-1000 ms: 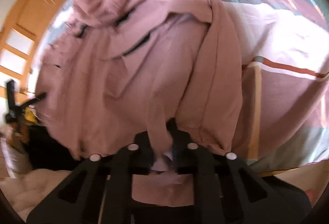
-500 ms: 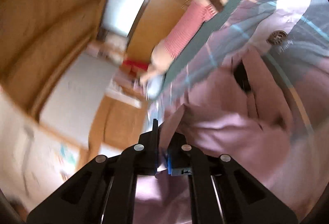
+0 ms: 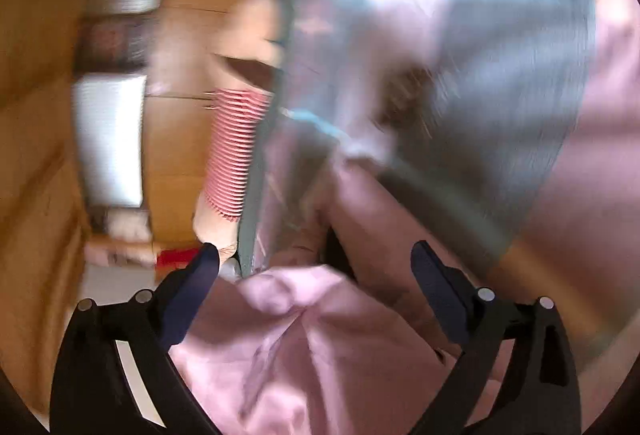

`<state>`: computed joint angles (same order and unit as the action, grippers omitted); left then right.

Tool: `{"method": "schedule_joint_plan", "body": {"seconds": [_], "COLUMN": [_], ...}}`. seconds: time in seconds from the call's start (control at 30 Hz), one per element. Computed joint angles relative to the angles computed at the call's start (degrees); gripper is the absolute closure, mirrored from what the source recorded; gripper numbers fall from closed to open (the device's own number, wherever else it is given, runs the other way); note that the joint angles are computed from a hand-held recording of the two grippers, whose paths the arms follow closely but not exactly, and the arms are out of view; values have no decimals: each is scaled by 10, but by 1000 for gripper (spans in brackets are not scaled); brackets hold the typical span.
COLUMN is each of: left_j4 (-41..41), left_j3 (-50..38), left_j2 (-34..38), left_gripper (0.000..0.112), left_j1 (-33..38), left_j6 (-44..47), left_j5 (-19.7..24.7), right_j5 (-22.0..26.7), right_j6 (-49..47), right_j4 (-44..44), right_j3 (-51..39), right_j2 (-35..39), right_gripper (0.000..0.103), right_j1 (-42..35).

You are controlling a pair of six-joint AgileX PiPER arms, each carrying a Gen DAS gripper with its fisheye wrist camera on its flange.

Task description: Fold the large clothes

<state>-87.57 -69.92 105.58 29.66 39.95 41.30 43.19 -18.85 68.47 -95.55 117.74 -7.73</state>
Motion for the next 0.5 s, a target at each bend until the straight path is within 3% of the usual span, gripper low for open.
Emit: {"method": "schedule_joint_plan", "body": {"seconds": [0.07,0.1,0.17,0.23,0.33,0.43,0.5], "left_j4": [90,147,235,317,489,615,730], "left_j3": [74,103,156,171,143,73,33], "left_j2": [-115,-165,-242,-268,-248,-191,-151], "left_gripper": [47,50,51,55,59,58,56], "left_j1": [-27,-48,-108,-181,-318,-392,-418], "left_j6": [11,-5,-28,-57,-154,-255,-345], "left_j5": [-80,-108,-127,-117,-163,-148,-164], "right_j5": [-7,13,23,10,-85,-100,-117], "right_j6": [-112,-158,-181,-173,-84,27,109], "right_j4": [-63,-110,-195,-281,-450,-572,-687], "right_j3": [84,119,170,209,222,138,47], "right_j2": [-114,-171,-241,-280,-270,-184,-102], "right_gripper": [18,23,30,35,49,49,50], "right_j1": [35,67,146,244,388,454,467]}}
